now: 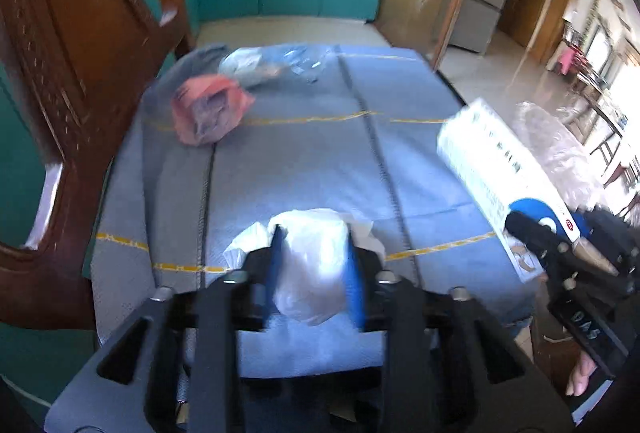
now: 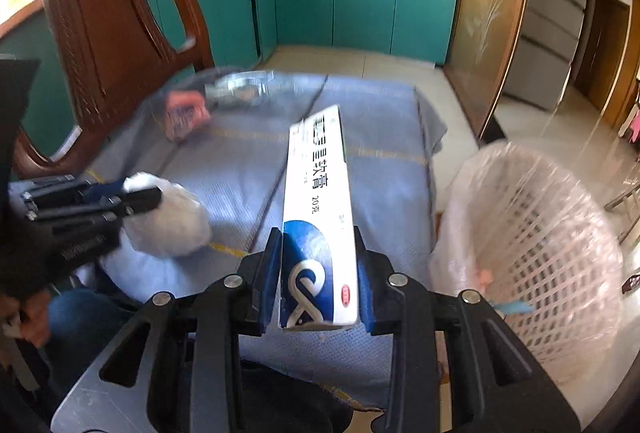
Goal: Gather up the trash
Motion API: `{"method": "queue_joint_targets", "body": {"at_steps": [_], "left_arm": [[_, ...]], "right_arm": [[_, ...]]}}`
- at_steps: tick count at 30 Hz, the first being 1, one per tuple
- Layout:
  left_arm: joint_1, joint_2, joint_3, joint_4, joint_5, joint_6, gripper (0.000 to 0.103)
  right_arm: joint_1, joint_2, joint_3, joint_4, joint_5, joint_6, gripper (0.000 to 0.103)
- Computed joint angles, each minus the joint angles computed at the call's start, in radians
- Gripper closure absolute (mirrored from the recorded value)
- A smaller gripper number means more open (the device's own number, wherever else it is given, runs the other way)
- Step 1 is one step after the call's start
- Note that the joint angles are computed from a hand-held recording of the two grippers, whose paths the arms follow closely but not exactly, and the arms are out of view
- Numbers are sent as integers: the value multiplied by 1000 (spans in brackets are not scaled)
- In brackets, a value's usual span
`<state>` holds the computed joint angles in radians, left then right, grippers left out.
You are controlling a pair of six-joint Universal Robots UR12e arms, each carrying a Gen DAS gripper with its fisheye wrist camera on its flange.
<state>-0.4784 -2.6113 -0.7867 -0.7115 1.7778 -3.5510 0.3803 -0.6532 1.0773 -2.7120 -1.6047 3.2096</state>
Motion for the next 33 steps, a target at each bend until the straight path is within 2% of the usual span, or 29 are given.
{"method": "queue_joint_targets", "body": {"at_steps": [1,3,7,10,16,23,28,33], "left_arm": [[2,6,-11,9,1,-18,47],[1,15,-31,37,23,-15,41],[-13,5,-15,11,100,49,32],[-12,-13,23,-38,86,65,31],[-17,-37,71,-84,88,86,30],[-20,-48,92,-111,88,93,30],[-22,-50,94,-108,92,97,30],[-22,-50,92,-107,90,102,36]], "right_arm": [[-1,10,-14,15,2,-4,70],[-1,29,-40,42,1,-8,70],[7,54,-73,61,-30,-22,67],[11,71,-98,75,-56,-39,61],[14,99,-151,111,-88,-63,57],[20,118,-182,123,-137,-81,41],[22,124,-194,139,-148,-101,39],[21,127,-196,152,-133,-109,39]]}}
